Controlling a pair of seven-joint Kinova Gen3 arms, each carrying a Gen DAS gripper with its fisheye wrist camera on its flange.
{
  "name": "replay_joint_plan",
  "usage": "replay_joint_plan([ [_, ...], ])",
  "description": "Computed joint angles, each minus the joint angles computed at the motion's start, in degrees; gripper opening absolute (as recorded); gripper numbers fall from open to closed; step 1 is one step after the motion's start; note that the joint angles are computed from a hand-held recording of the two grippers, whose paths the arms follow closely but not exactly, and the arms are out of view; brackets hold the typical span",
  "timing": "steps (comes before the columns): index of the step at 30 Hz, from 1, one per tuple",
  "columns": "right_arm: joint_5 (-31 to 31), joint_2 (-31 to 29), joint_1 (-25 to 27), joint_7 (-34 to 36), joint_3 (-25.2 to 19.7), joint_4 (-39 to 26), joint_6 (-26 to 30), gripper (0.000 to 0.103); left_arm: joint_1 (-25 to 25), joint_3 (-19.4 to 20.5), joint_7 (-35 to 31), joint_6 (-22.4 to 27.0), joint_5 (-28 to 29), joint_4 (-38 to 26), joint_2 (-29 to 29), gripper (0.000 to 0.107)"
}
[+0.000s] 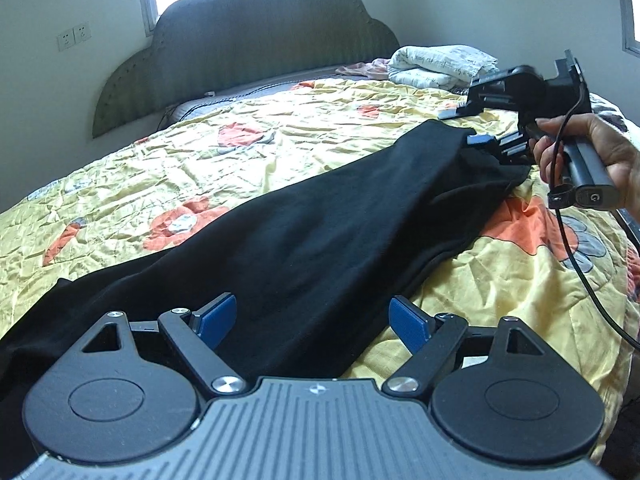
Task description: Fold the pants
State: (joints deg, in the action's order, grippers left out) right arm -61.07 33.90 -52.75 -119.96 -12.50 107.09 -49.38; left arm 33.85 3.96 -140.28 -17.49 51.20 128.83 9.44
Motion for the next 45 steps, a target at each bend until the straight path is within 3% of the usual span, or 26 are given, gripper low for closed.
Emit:
replay_joint_plan([
  [4, 4.5, 0.7, 7.6, 3.6, -8.7, -1.2, 0.0, 0.038, 2.9, -3.5, -0.5, 1.3, 2.1, -0.7, 0.1, 0.086],
  [6, 2.2, 1.6, 10.3, 8.3, -11.0, -3.3, 2.0, 0.038, 5.6, -6.9, -0.5, 2.6, 2.5, -1.4, 0.3, 0.085],
  [10, -5.7, 4.5, 14.0, 16.1, -15.6, -7.6, -1.0, 0.037, 5.4, -6.5, 3.4, 2.4, -3.3, -1.4, 0.4, 0.083],
  [13, -7.6, 5.2, 14.4, 17.8, -16.5, -8.6, -3.1, 0.035, 7.8, -6.9, 0.0, -1.1, -3.1, -1.2, 1.1, 0.083],
  [15, -9.5, 5.1, 14.5, 20.6, -16.7, -9.5, -2.9, 0.005, 8.4, -7.4, -4.7, -0.3, -0.1, -2.6, 2.1, 0.083],
  [19, -5.7, 4.5, 14.3, 17.5, -17.5, -8.2, -5.5, 0.004, 10.8, -10.2, -10.8, 1.9, 5.0, -5.3, 4.2, 0.075],
  [24, -2.3, 2.0, 14.5, 18.2, -18.4, -7.6, -7.1, 0.004, 11.9, -7.7, -13.9, -6.4, 8.2, -5.8, 6.6, 0.072],
  [27, 0.9, 1.3, 15.2, 16.5, -18.8, -7.5, -7.4, 0.004, 8.8, -2.1, -17.7, -10.8, 10.7, -6.3, 8.0, 0.071],
  [29, 2.3, 1.2, 16.1, 16.4, -19.7, -7.8, -7.1, 0.004, 9.8, -2.4, -19.7, -11.6, 10.9, -6.5, 8.6, 0.067],
  [31, 4.0, 1.5, 18.2, 16.4, -22.3, -8.1, -7.2, 0.004, 12.2, -5.4, -21.4, -9.7, 12.6, -7.4, 8.9, 0.044],
  [32, 4.5, 1.9, 19.6, 17.4, -24.2, -8.7, -7.4, 0.004, 11.9, -6.3, -21.4, -7.6, 13.3, -8.0, 8.9, 0.039],
  [34, 3.3, 2.0, 20.3, 21.3, -25.8, -10.2, -6.9, 0.004, 9.4, -5.5, -18.6, -4.5, 13.6, -8.4, 8.3, 0.020],
  [36, 0.1, 1.0, 19.2, 26.0, -23.7, -12.5, -4.0, 0.004, 5.2, -2.0, -13.9, -5.1, 11.5, -8.2, 7.9, 0.010],
  [38, -3.2, -0.5, 15.4, 30.6, -18.6, -14.2, -2.7, 0.004, 4.0, 0.0, -9.2, -9.1, 9.8, -7.3, 6.9, 0.010],
  [41, -5.2, -3.0, 7.6, 37.6, -11.1, -13.2, -6.5, 0.004, 1.9, 2.9, -2.3, -13.2, 5.1, -4.9, 4.0, 0.009],
  [43, -9.6, -4.2, 4.8, 42.3, -9.9, -12.2, -8.9, 0.004, -2.7, 6.7, 0.6, -11.2, 1.3, -4.0, 2.9, 0.009],
  [45, -14.2, -3.6, 6.3, 47.0, -13.0, -11.1, -10.6, 0.004, -8.0, 11.2, -0.1, -6.5, -0.3, -4.3, 3.3, 0.009],
])
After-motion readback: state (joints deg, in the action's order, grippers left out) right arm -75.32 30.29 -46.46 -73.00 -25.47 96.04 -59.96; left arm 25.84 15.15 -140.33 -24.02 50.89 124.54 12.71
